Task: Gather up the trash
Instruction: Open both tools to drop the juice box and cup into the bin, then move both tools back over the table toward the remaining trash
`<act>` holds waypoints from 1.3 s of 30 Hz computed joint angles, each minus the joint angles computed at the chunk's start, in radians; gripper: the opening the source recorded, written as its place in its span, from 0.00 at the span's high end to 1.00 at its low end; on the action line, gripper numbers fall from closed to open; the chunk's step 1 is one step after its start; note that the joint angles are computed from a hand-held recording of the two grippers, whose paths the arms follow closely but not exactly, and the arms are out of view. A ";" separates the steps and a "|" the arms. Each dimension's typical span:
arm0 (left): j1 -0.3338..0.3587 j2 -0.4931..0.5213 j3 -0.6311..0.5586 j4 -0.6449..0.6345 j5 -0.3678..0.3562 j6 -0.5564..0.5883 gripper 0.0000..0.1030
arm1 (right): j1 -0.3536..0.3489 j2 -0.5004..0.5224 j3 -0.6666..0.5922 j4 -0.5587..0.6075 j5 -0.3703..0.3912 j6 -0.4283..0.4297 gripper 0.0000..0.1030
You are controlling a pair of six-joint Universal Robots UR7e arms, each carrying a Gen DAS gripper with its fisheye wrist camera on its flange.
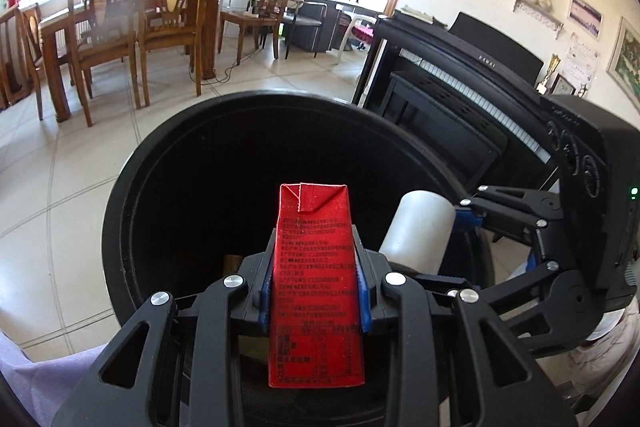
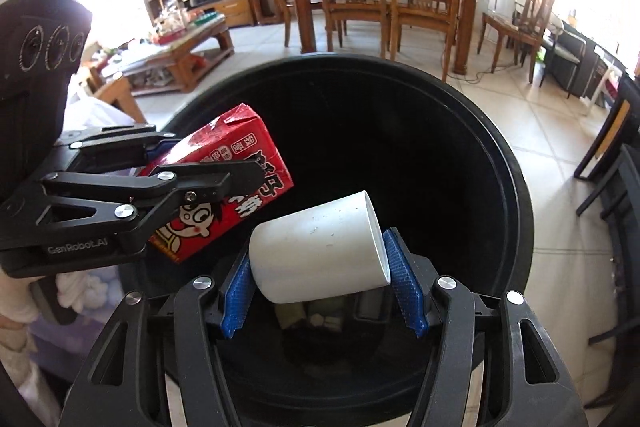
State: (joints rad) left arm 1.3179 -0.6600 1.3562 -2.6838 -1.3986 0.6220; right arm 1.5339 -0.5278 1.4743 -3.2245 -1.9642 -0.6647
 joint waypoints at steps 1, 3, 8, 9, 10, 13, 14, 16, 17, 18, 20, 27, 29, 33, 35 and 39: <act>-0.002 0.002 0.002 -0.005 0.011 0.007 0.70 | -0.001 0.001 -0.003 0.004 0.000 0.000 0.41; -0.007 0.008 0.005 -0.017 0.029 0.018 0.70 | -0.006 0.004 -0.004 0.006 -0.005 -0.003 0.41; -0.013 0.014 0.016 -0.043 0.061 0.039 0.70 | 0.001 0.011 -0.005 0.005 -0.015 0.003 0.41; -0.012 0.014 0.018 -0.045 0.064 0.040 0.70 | 0.001 0.011 -0.005 0.004 -0.014 0.002 0.41; -0.011 0.013 0.019 -0.044 0.063 0.040 0.70 | 0.003 0.017 -0.016 0.010 -0.018 0.004 0.41; -0.013 0.014 0.022 -0.060 0.074 0.046 0.69 | 0.005 0.023 -0.027 0.012 -0.022 0.002 0.41; -0.014 0.015 0.023 -0.064 0.076 0.048 0.69 | 0.005 0.025 -0.026 0.009 -0.024 -0.001 0.41; -0.015 0.013 0.027 -0.071 0.080 0.052 0.69 | 0.008 0.028 -0.032 0.012 -0.032 -0.004 0.40; -0.017 0.012 0.030 -0.078 0.084 0.054 0.69 | 0.008 0.029 -0.032 0.009 -0.034 -0.006 0.40; -0.017 0.010 0.033 -0.081 0.084 0.054 0.69 | 0.009 0.030 -0.032 0.006 -0.036 -0.008 0.40; -0.019 0.006 0.041 -0.090 0.084 0.050 0.68 | 0.009 0.032 -0.030 0.002 -0.040 -0.008 0.35; -0.019 -0.009 0.062 -0.113 0.079 0.050 0.68 | 0.011 0.031 -0.017 -0.030 -0.047 -0.016 0.27; -0.020 -0.014 0.070 -0.126 0.083 0.053 0.55 | 0.012 0.029 -0.012 -0.037 -0.050 -0.011 0.27; -0.018 -0.032 0.103 -0.185 0.074 0.070 0.39 | 0.016 0.025 0.007 -0.083 -0.051 -0.001 0.23; -0.017 -0.041 0.113 -0.192 0.073 0.072 0.38 | 0.017 0.021 0.017 -0.098 -0.046 0.007 0.23; -0.013 -0.076 0.161 -0.253 0.071 0.068 0.24 | 0.024 0.009 0.036 -0.118 -0.023 0.038 0.20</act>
State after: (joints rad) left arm 1.3045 -0.7362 1.5175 -2.9369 -1.3275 0.6904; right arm 1.5576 -0.5191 1.5104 -3.3424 -1.9873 -0.6267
